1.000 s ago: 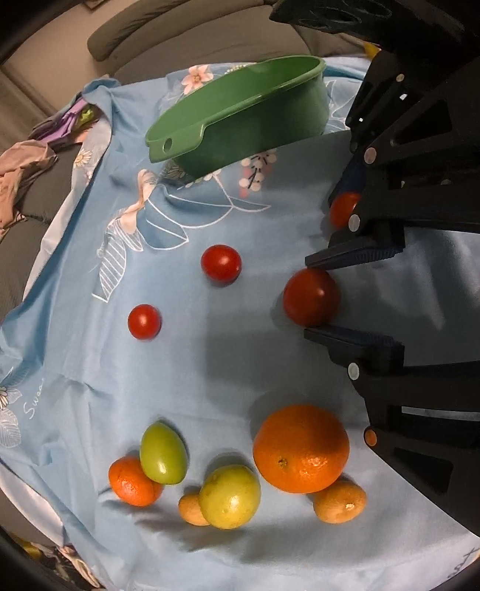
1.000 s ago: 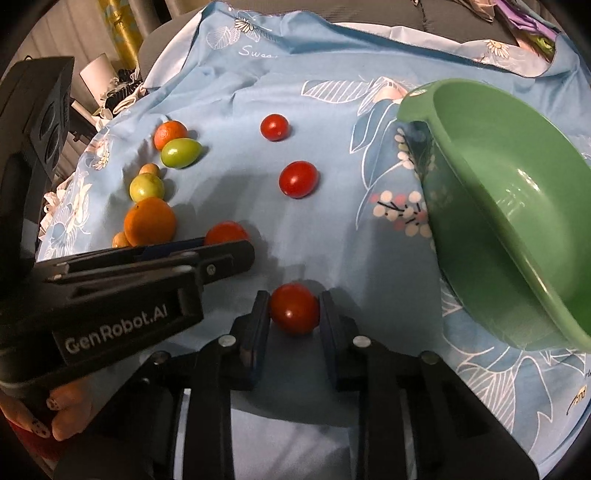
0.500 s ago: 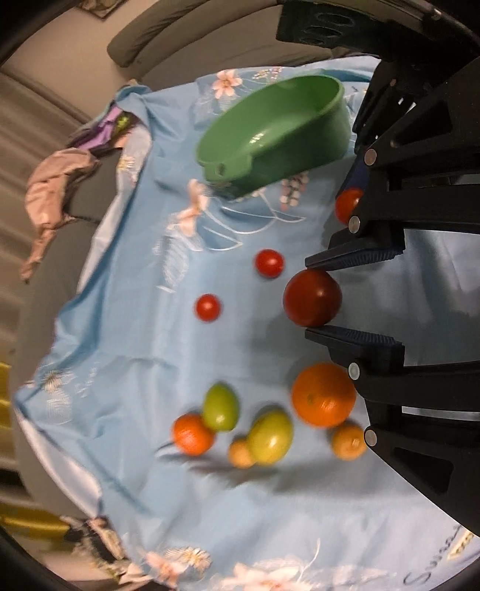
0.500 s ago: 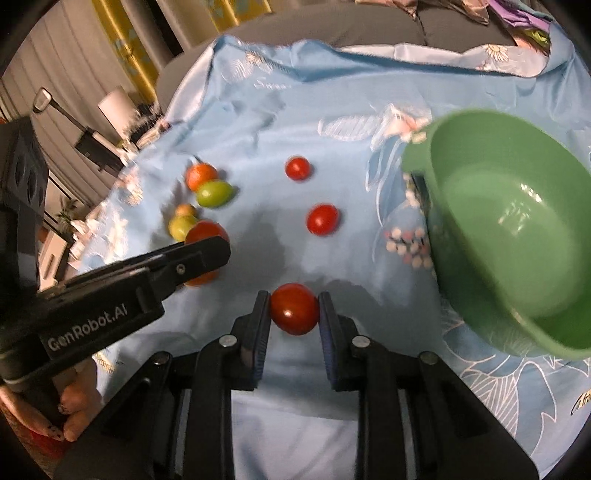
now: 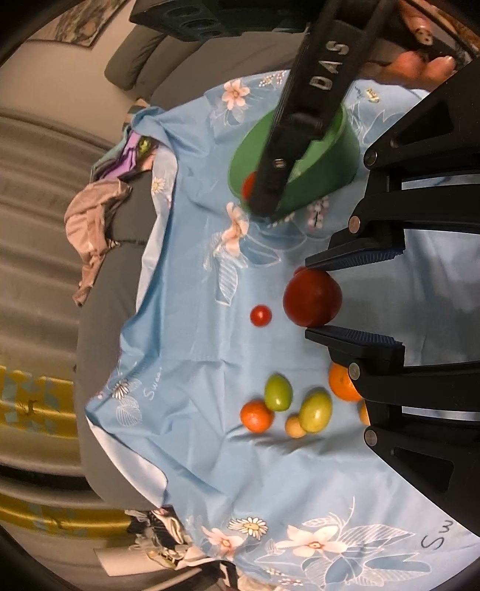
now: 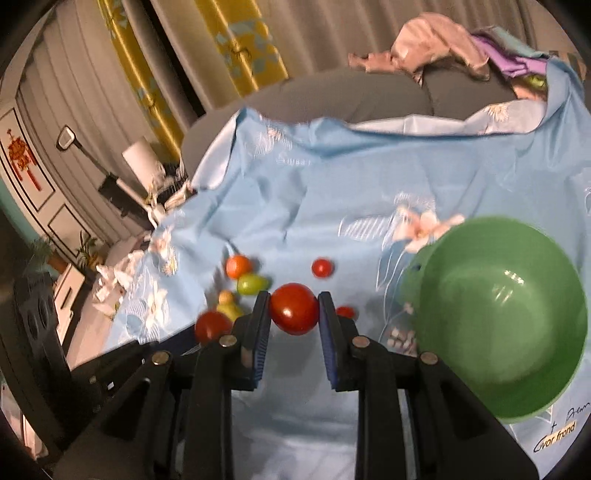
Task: Organize fruits
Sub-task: 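Carry both held red tomatoes over the green bowl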
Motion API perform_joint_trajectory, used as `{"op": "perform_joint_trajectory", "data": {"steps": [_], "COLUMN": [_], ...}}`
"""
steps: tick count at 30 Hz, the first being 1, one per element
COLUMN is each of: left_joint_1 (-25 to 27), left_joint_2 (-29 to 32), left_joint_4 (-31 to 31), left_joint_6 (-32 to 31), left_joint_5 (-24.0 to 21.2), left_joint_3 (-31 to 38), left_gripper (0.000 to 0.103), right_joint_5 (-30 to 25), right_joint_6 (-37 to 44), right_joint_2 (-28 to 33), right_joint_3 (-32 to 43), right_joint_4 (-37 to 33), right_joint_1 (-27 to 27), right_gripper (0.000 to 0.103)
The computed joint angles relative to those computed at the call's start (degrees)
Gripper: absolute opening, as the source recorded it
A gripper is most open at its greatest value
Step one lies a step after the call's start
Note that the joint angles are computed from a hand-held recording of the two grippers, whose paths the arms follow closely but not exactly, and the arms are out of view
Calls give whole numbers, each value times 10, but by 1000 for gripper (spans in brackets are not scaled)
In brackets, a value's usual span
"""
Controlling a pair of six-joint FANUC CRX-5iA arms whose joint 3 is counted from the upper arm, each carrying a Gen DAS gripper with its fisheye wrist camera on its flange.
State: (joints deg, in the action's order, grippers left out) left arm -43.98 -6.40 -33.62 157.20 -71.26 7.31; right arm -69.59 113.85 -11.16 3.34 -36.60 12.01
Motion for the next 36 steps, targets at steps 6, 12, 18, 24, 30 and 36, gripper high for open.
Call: {"op": "perform_joint_trajectory", "data": {"steps": [6, 12, 18, 24, 30, 36], "left_joint_1": [-19, -19, -27, -21, -13, -12], "left_joint_2": [19, 48, 86, 125, 160, 199], "left_joint_4": [-7, 5, -4, 7, 15, 29], "left_joint_6": [3, -10, -21, -36, -46, -82], "left_joint_5": [2, 7, 7, 19, 33, 33], "left_joint_3": [18, 43, 82, 118, 155, 198], "left_gripper": [31, 31, 31, 31, 31, 31], "right_joint_5": [12, 14, 22, 44, 39, 49], "right_joint_6": [-12, -10, -14, -22, -36, -58], "right_joint_2": [4, -1, 6, 12, 31, 44], "right_joint_3": [-4, -5, -2, -3, 9, 15], "right_joint_4": [-39, -40, -35, -7, -8, 9], "right_joint_1": [-53, -72, -94, -112, -139, -149], "right_gripper": [26, 26, 26, 26, 27, 27]}}
